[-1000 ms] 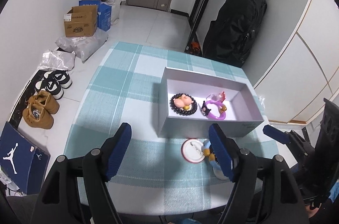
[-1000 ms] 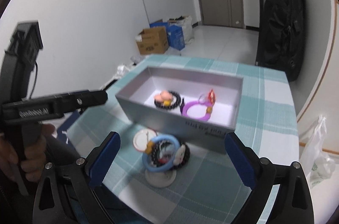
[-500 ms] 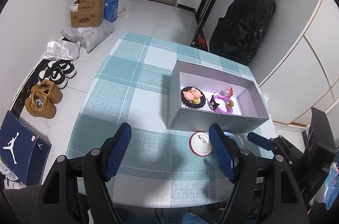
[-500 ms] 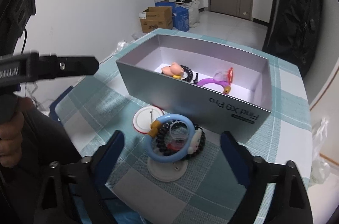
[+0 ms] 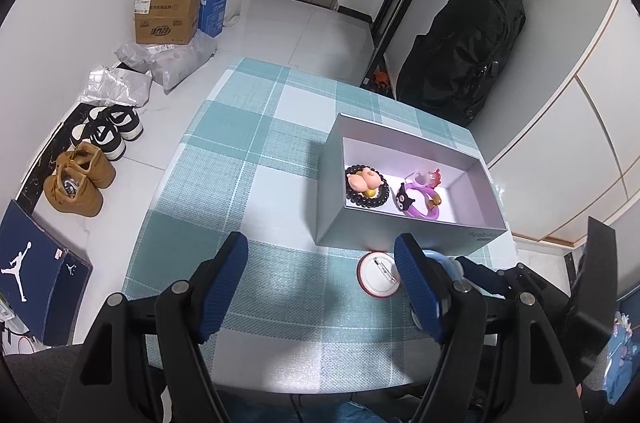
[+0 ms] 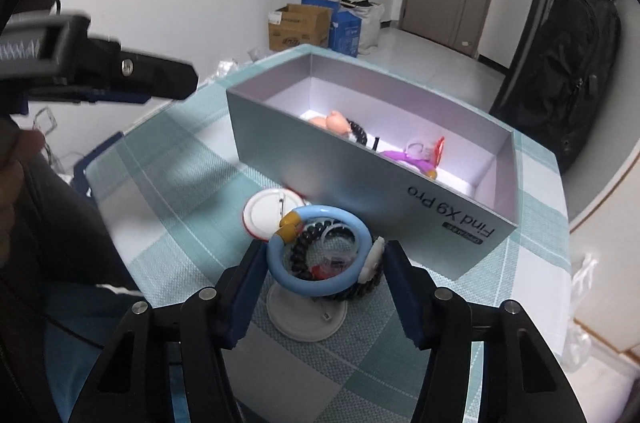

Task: Organize jewelry
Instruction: 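Grasp the blue bangle with the right tool and lift it, then carry the blue bangle over the box while the left tool grasps the white round badge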

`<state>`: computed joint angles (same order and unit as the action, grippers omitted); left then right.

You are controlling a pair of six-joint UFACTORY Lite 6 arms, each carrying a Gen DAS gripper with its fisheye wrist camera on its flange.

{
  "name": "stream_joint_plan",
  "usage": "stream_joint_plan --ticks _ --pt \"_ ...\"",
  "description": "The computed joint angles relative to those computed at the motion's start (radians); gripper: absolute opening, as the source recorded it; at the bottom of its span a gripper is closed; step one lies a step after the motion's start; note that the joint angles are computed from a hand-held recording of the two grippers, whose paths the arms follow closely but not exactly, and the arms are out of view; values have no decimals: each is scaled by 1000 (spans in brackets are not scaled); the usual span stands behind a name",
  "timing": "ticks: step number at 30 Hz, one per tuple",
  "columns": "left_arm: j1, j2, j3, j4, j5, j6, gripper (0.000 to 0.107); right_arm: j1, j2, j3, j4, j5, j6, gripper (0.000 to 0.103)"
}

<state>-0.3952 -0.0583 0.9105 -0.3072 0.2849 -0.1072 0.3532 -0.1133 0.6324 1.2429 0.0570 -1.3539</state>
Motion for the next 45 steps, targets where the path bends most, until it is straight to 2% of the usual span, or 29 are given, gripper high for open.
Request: stream_joint_plan --ticks 4,7,10,14,18,25,30,36,45 --pt "13 12 6 -34 12 27 72 -39 -30 -6 133 70 -114 58" --pt "16 16 8 -15 19 11 72 -61 -58 -12 164 108 -139 58" --pt "9 33 20 4 35 4 72 -92 -82 -12 157 154 -127 58" --pt "0 70 40 -52 68 94 72 -143 -122 -11 124 206 -83 58" --pt "-47 75 47 90 62 -14 72 -206 -157 -7 122 266 -68 58" --pt "-87 145 94 65 83 22 72 -301 -179 8 142 361 -72 58" --pt "-132 213 155 180 101 -96 72 -351 -179 15 172 422 -90 58" --pt "-211 309 234 484 175 -357 71 -407 -204 17 199 497 -113 58" --pt "-256 332 254 553 193 -385 71 -485 -202 38 223 586 -133 58"
